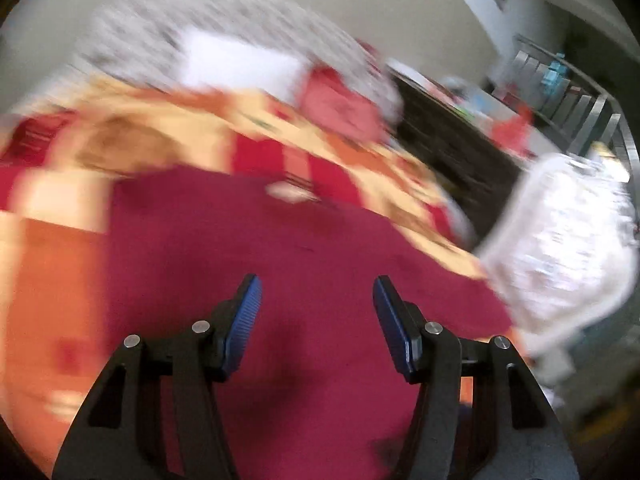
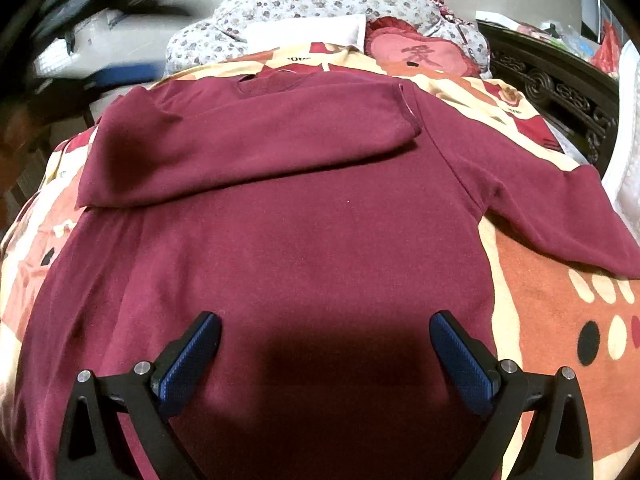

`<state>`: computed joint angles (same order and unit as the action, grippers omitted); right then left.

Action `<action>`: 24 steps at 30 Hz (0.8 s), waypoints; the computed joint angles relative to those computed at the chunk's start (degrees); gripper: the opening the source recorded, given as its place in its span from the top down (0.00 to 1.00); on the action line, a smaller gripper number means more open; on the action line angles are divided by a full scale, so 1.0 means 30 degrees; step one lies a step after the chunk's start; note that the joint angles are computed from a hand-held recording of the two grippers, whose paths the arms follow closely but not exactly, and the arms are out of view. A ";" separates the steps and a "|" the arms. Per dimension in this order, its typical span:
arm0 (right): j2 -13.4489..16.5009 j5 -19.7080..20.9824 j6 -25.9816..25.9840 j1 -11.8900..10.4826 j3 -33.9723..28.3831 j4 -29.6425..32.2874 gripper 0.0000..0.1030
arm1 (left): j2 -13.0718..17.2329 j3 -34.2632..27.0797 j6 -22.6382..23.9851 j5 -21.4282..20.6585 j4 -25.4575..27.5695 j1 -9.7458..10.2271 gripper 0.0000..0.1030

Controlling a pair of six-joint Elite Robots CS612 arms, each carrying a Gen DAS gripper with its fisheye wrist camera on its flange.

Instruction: Fold small clothes

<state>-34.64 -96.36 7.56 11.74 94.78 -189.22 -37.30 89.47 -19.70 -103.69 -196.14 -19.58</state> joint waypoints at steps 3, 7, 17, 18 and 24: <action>0.0007 -0.0048 -0.0032 0.0008 -0.0019 0.0035 0.00 | 0.0114 0.0355 -0.1289 0.1874 -0.0455 0.0518 0.45; 0.0032 -0.0075 -0.0054 0.0007 -0.0052 0.0060 0.00 | 0.1084 -0.1533 -0.2450 0.1194 0.2114 0.0980 0.45; -0.0047 -0.0112 -0.0044 0.0027 -0.0040 0.0291 0.00 | 0.1332 -0.2607 -0.2339 0.5200 0.6547 0.0559 0.45; -0.0214 0.0209 -0.0077 -0.0032 0.0040 0.0491 0.00 | 0.1257 -0.2311 -0.2281 0.5145 0.5837 0.0530 0.45; -0.1044 0.2672 -0.0162 -0.1189 0.0149 -0.3489 0.07 | 0.0491 0.0217 -0.2139 0.4219 0.1697 0.0304 0.45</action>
<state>-37.77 -88.34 7.08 8.17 95.23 -199.69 -35.83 90.13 -26.11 -91.03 -191.05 -18.67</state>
